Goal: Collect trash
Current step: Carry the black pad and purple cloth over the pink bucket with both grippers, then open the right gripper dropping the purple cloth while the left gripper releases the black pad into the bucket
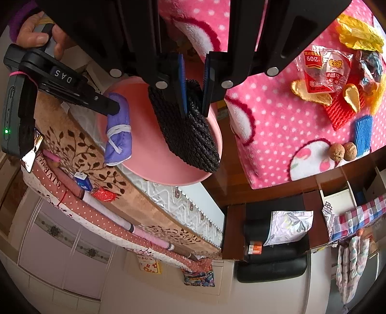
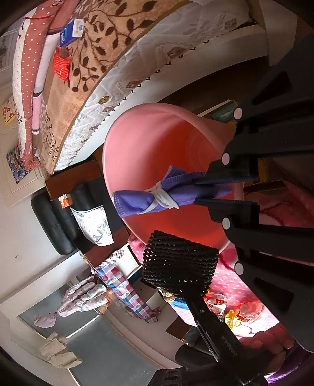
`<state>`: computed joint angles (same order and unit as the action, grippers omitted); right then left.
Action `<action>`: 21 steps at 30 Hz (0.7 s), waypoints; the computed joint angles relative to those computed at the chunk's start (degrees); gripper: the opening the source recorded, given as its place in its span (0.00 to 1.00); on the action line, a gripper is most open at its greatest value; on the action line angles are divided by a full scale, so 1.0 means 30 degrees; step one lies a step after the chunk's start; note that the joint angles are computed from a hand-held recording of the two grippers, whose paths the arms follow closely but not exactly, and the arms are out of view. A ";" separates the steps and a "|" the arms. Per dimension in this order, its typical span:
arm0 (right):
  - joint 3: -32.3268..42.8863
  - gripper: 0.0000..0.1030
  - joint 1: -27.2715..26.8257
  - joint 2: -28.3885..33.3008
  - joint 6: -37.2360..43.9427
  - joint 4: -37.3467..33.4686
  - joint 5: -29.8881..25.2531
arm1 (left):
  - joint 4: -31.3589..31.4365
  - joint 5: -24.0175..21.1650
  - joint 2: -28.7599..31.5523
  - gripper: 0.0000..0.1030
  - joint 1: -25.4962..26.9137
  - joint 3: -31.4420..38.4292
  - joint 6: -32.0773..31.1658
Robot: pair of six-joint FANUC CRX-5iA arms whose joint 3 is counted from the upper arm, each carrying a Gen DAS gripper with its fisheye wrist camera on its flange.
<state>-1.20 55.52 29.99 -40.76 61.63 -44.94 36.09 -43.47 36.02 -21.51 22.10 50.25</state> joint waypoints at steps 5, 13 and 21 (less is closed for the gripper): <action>0.0243 0.11 0.0054 0.0113 0.0025 -0.0280 -0.0195 | -0.0167 0.0036 0.0024 0.12 -0.0048 0.0020 0.0127; 0.1333 0.14 0.0262 0.0606 0.1380 -0.1338 -0.1240 | 0.0730 0.0896 -0.0599 0.31 -0.0050 -0.1077 -0.0686; 0.1053 0.30 0.0417 0.0470 0.0668 -0.0866 -0.1310 | 0.1394 0.1284 -0.1133 0.32 0.0049 -0.1852 -0.1168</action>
